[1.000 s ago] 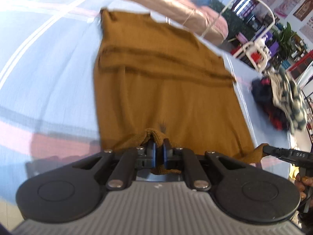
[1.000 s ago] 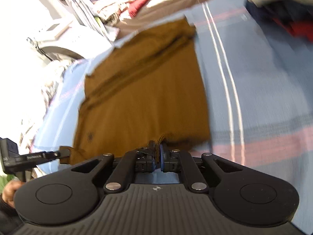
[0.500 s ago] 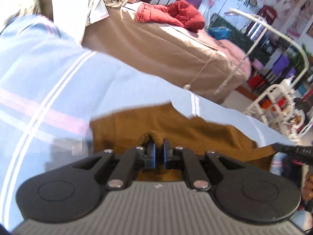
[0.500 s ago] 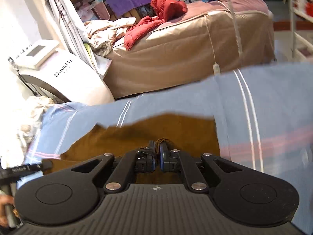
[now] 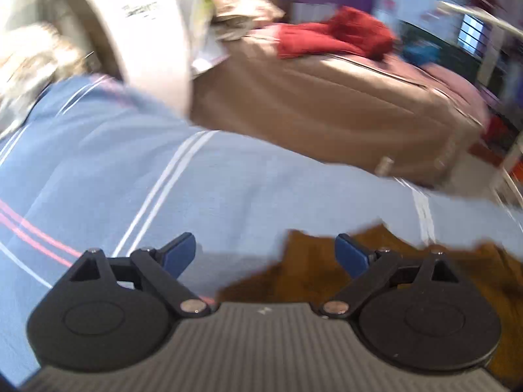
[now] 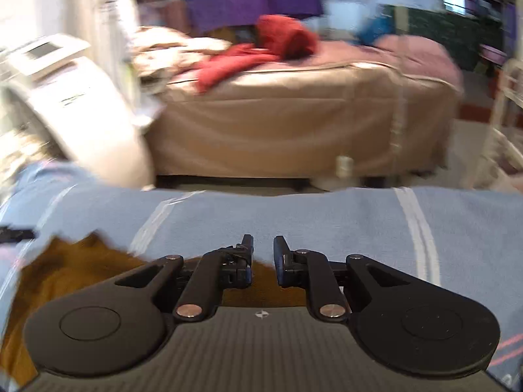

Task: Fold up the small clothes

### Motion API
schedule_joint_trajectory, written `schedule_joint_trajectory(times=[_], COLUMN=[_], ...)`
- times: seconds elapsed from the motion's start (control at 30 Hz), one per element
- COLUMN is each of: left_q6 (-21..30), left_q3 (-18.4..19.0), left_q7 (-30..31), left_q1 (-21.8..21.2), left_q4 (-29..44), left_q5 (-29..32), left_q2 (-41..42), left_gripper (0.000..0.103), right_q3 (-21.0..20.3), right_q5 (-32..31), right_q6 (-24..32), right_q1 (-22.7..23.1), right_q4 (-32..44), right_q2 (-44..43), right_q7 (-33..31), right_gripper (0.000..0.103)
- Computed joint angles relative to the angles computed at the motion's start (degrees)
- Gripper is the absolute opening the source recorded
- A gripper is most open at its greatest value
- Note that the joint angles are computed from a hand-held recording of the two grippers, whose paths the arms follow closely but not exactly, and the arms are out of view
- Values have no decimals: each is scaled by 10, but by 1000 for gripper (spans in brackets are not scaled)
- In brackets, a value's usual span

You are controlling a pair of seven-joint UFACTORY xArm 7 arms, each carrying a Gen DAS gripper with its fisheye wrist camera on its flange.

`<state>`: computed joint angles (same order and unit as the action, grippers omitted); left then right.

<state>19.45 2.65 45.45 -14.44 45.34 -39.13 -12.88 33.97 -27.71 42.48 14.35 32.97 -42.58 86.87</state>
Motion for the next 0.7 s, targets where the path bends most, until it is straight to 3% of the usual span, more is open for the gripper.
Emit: schedule_joint_trajectory(times=[0.1,0.17,0.2,0.3,0.33,0.4,0.5,0.57,0.7], left_q6=[-21,-24,-40,-98,-111,-123,-117,-112,-107], left_q3=[-8,-7,-25,-102,-104,-96,-90,-94,-113], left_q7=[64,74,52,-56,-69,-87,-116,-138,-186], left_q1=[-28,-49,-43,20,24,20,23,29,49], left_q4=[-80,-114,-124,-147,-150,-154,-153,-152,-161], left_q5=[26,45,70,181,197,212,245,275,344], left_q2=[-75,-97,-90,-64,-55,-50,-51,-55,-75], left_gripper=[93,93,93,93,94,101,103,103,103], right_q3=[-16,-13,1,28,36,35,20,10,-37], right_q5=[-5,0,-3,-21,-35,-43,-55,-60,-45], right_q6=[-78,-94,-78,11,44,97,141,179,164], right_q1=[47,54,46,35,34,43,64,72,96], right_q4=[-8,8,24,73,85,92,77,79,56], right_q2=[27,71,95,160,173,182,163,165,139], right_q7=[-68,-104,-107,-101,-94,-91,-80,-76,-57], right_gripper=[26,30,35,39,41,69,96,103,103])
